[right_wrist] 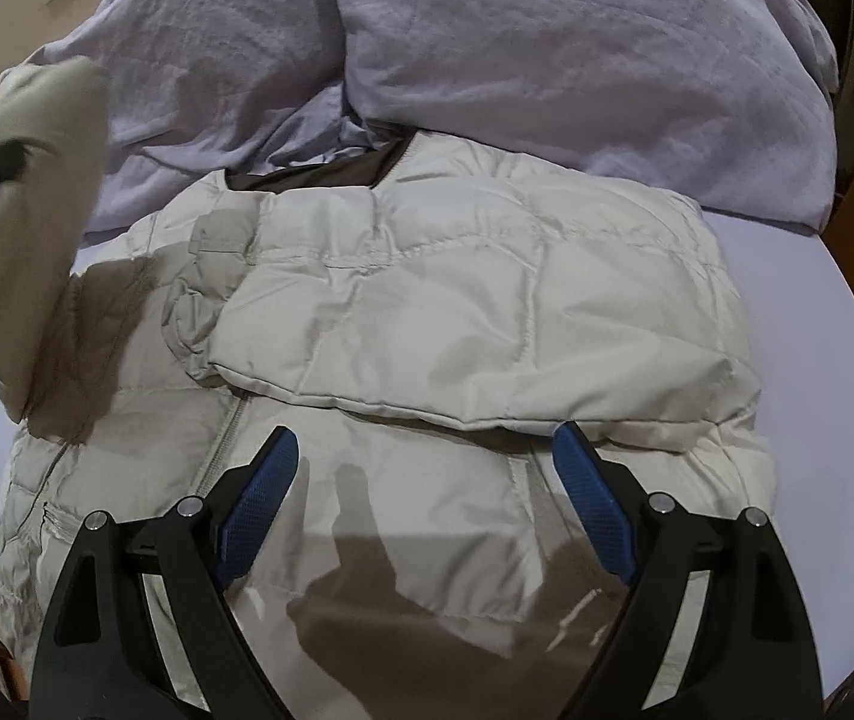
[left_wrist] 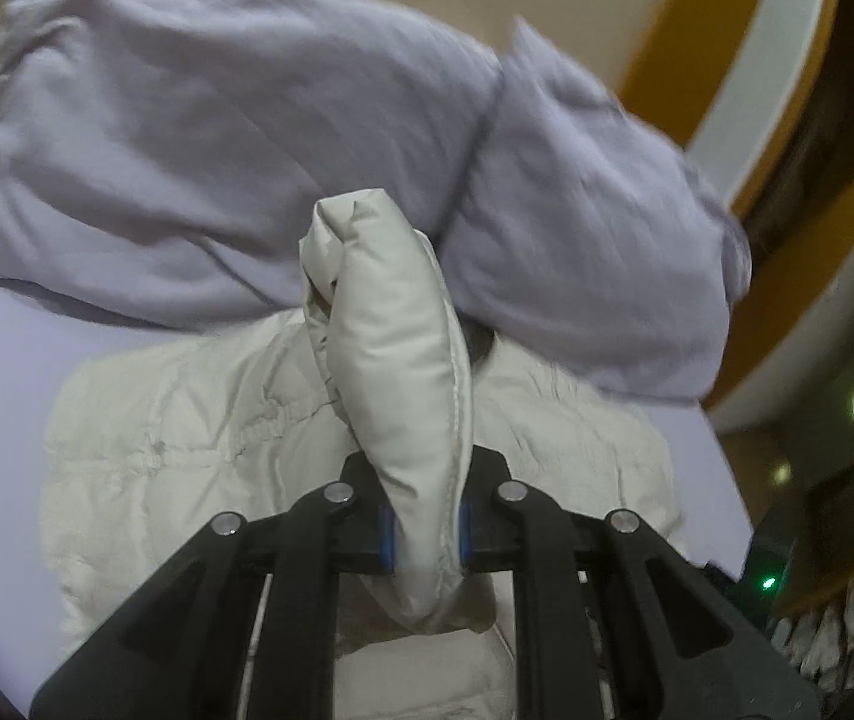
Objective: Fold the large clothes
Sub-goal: 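Grasp the other sleeve with the left gripper and fold it across the body, then open the left gripper to release the sleeve onto the jacket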
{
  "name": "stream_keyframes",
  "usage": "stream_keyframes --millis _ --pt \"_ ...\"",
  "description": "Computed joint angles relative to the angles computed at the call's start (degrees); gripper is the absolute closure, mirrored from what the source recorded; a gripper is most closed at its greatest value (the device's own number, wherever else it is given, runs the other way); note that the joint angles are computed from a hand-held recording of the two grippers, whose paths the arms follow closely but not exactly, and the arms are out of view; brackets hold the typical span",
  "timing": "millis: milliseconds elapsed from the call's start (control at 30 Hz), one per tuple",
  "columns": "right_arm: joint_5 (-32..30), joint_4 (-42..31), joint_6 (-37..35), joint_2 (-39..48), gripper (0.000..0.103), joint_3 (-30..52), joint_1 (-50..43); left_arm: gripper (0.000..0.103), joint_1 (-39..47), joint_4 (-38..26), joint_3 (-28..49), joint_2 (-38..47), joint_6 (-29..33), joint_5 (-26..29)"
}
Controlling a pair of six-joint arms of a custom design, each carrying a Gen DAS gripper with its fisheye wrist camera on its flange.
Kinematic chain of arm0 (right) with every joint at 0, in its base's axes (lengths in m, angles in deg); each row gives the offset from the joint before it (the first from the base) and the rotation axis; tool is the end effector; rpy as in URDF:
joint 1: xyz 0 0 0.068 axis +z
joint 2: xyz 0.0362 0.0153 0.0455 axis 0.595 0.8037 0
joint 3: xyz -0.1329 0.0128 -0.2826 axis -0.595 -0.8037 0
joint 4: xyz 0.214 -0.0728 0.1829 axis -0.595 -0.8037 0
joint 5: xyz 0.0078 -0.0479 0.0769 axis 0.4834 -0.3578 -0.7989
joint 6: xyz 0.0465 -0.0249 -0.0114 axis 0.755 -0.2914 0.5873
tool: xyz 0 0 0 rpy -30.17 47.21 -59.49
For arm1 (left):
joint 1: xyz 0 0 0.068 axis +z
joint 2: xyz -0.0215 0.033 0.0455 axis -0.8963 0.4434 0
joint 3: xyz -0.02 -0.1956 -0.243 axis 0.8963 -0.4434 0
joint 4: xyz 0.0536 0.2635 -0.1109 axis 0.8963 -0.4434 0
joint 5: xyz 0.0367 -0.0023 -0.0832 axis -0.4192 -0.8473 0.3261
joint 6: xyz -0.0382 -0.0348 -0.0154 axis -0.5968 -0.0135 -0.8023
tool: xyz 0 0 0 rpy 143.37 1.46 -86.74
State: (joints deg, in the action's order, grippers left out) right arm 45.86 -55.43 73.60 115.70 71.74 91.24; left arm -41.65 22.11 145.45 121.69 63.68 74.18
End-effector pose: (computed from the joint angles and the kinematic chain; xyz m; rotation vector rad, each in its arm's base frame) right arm 0.0998 0.1070 0.2294 0.2421 2.3931 0.0898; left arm 0.2296 0.0670 0.3116 0.3421 2.3415 -0.5862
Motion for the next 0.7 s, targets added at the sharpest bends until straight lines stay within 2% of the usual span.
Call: stream_keyframes --millis 200,333,533,700 --pt "-0.2 -1.2 1.6 -1.2 0.015 -1.0 0.0 0.087 -11.9 7.4 -9.0 -2.6 -5.7 -11.5" --pt "-0.9 -0.6 0.9 -1.0 0.015 -1.3 -1.1 0.079 -14.4 9.0 -10.9 -2.3 -6.1 -14.9" --pt "-1.6 0.6 -0.3 -0.1 0.015 -1.2 -2.1 0.052 -12.9 8.3 -10.0 -3.3 -4.8 -13.2" --pt "-1.6 0.7 0.0 0.6 0.015 -0.9 -1.9 0.045 -10.8 8.9 -8.0 -2.6 -4.2 -11.5"
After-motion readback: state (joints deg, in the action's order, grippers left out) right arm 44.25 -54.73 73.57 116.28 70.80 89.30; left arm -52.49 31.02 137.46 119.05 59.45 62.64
